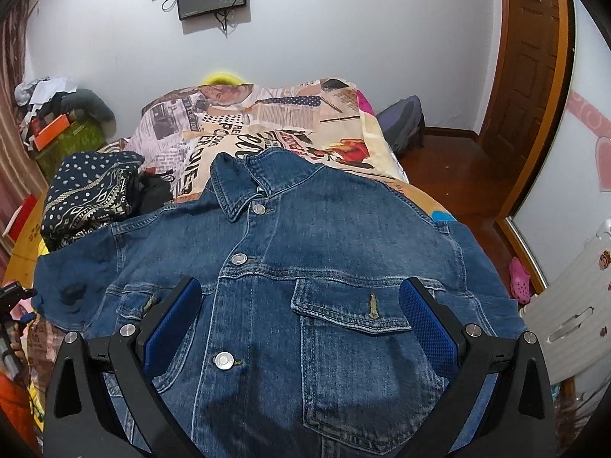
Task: Fold large clothes
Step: 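Grasp the jacket sleeve cuff with the left tool and lift it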
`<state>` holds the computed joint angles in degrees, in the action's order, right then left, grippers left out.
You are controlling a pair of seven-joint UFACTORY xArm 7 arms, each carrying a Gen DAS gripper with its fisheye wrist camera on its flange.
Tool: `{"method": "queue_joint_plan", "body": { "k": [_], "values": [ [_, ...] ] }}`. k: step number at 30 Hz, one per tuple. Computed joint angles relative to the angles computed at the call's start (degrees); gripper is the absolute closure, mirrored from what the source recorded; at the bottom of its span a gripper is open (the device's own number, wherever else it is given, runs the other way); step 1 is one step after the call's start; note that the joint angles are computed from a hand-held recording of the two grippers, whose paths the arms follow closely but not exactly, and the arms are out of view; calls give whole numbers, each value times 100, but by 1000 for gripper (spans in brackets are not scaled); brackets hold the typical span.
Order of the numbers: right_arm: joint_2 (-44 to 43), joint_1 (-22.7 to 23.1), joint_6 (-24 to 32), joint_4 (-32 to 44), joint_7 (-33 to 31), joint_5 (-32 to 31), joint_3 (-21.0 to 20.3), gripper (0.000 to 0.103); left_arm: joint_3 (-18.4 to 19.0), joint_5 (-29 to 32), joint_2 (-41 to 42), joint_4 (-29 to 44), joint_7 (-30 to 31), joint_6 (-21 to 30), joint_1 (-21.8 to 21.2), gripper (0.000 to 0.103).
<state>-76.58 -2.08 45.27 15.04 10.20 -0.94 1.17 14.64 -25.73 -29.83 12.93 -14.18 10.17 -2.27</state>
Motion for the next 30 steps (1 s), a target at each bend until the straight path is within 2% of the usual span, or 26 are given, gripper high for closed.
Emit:
{"method": "queue_joint_plan", "body": {
  "k": [3, 4, 6, 9, 10, 12, 14, 18, 19, 21, 25, 30],
  "values": [
    [52, 6, -39, 15, 35, -9, 39, 0, 161, -98, 427, 190, 68, -162, -113, 62],
    [74, 11, -65, 11, 52, -9, 59, 0, 153, -86, 498, 228, 80, -155, -70, 65],
    [80, 9, -69, 7, 51, -26, 55, 0, -75, 31, 610, 257, -21, -221, 127, 76],
    [86, 7, -50, 17, 63, -41, 53, 0, -1179, 945, 377, 175, -747, -67, 1177, 90],
    [78, 9, -36, 24, 68, -40, 52, 0, -1319, 1151, 300, 150, -871, -53, 1316, 92],
    [34, 8, -15, 21, 62, -45, 32, 0, -1904, 1723, -208, 64, -1265, 133, 1754, 95],
    [-34, 10, 36, 18, 48, -50, 23, 0, -2236, 2109, -692, 17, -1514, 319, 1929, 97],
    [-132, 23, 79, 0, -2, -45, -12, 0, -2605, 2775, -1691, 112, -1974, 769, 1833, 99],
    [-172, 23, 96, -12, -19, -44, -25, 0, -2775, 2769, -1719, 201, -1933, 741, 1917, 100],
    [-246, 20, 129, -36, -64, -40, -66, 0, -2857, 2998, -2014, 355, -2086, 801, 1784, 100],
    [-376, 2, 160, -78, -139, -6, -140, 0, -3015, 3328, -2568, 733, -2263, 864, 1339, 100],
    [-523, -78, 131, -141, -322, 8, -300, 0, -3144, 3509, -2545, 1322, -2279, 637, 777, 100]
  ]
}}
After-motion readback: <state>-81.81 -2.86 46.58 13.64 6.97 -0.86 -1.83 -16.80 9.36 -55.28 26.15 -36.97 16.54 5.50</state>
